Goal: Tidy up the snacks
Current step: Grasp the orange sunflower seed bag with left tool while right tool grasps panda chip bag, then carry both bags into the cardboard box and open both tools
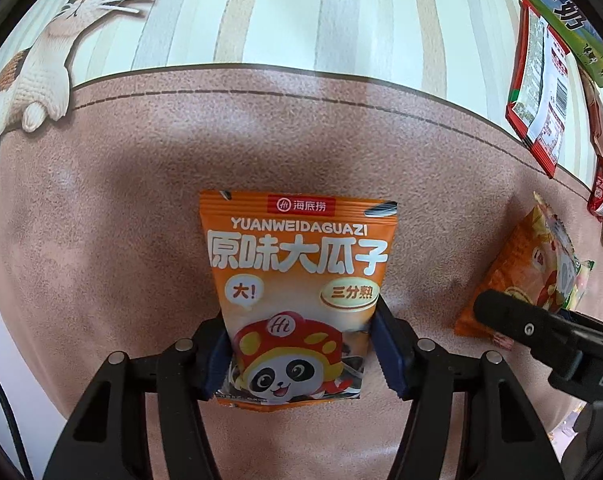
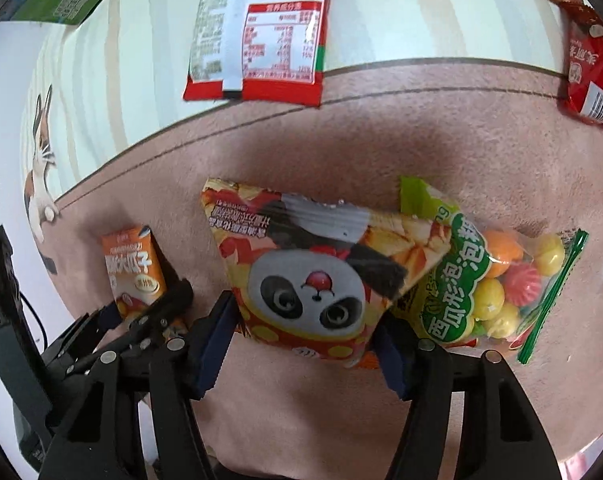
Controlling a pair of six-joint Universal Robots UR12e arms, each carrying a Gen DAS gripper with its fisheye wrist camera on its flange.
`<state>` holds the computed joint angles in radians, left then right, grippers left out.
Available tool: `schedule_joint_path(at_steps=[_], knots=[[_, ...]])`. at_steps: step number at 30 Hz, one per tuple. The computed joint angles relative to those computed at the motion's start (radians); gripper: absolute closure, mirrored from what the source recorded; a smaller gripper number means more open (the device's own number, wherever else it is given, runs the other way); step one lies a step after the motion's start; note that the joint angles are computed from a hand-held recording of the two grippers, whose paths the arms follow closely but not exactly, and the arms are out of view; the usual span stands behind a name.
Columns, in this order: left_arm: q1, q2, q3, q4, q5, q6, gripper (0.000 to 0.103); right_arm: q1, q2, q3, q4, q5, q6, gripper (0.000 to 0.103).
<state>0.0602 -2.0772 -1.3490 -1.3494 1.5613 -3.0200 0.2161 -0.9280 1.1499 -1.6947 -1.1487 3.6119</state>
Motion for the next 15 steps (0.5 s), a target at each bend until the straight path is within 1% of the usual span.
schedule_joint_path(at_steps=[1, 2, 4, 9, 15], knots=[[0.000, -0.001, 0.000, 0.000, -0.001, 0.001, 0.045, 0.000, 0.000, -0.001, -0.002, -0.011, -0.005, 0.039], [0.000, -0.002, 0.002, 0.000, -0.004, 0.002, 0.045, 0.003, -0.001, -0.004, -0.003, -0.024, -0.012, 0.047], [0.001, -0.001, 0.013, -0.012, -0.014, 0.004, 0.046, 0.012, -0.004, -0.013, -0.011, -0.042, -0.021, 0.048], [0.005, 0.011, 0.022, -0.011, -0.045, 0.013, 0.046, 0.002, -0.028, 0.012, -0.031, -0.038, -0.046, 0.048], [0.014, 0.021, 0.067, -0.006, -0.122, 0.029, 0.046, -0.020, -0.064, 0.027, -0.070, 0.011, -0.057, 0.049]])
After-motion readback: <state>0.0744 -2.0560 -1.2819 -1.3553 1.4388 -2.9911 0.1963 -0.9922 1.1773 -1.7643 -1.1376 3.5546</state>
